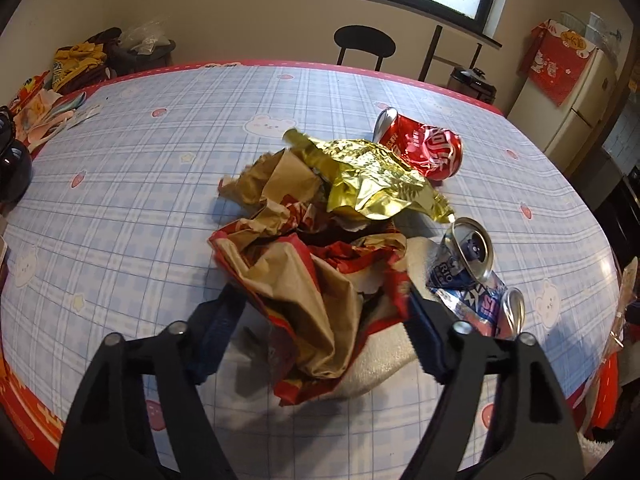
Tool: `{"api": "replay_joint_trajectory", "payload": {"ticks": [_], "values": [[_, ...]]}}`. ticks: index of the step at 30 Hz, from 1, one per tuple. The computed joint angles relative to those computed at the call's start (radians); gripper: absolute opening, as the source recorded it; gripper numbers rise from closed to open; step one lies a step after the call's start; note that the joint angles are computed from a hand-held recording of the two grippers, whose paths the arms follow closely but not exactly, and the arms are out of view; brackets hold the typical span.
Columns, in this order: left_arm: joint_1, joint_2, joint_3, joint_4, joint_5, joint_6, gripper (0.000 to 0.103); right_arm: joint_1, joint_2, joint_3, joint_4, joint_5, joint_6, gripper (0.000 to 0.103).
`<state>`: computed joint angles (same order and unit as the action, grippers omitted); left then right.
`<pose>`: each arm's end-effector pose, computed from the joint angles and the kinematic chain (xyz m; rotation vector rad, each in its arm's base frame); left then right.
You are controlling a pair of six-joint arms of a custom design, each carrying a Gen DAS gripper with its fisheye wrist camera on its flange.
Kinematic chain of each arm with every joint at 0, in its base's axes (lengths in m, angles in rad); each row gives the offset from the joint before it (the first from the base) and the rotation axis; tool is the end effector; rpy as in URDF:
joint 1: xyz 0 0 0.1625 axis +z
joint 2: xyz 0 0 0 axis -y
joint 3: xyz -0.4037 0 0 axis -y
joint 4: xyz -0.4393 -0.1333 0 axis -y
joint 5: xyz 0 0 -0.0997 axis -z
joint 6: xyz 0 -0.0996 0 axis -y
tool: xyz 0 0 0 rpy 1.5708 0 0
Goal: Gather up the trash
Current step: 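Carry the pouch to the bin with the right gripper while the left gripper grasps the brown paper wrapper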
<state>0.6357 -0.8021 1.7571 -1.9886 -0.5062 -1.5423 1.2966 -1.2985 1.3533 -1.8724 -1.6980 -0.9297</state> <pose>-0.3482 -0.5308 0.0016 -0.3066 2.1315 -0.9929 -0.0647 -0.6757 0.4558 0.9092 -2.7449 0.1913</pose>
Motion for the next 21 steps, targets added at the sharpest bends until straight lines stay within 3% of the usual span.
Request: {"api": "replay_joint_trajectory", "payload": {"ticks": [3, 7, 12, 21], "values": [[-0.024, -0.016, 0.025, 0.007, -0.003, -0.040, 0.070, 0.002, 0.001, -0.002, 0.004, 0.009, -0.002, 0.040], [-0.072, -0.061, 0.063, 0.108, -0.010, -0.186, 0.069, 0.005, 0.007, -0.009, 0.015, 0.021, -0.011, 0.040], [-0.135, -0.081, 0.012, 0.438, -0.011, -0.405, 0.069, 0.013, 0.015, -0.018, 0.031, 0.031, -0.020, 0.040], [-0.195, -0.106, -0.034, 0.544, 0.049, -0.435, 0.068, 0.028, 0.026, -0.026, 0.057, 0.062, -0.032, 0.040]]}}
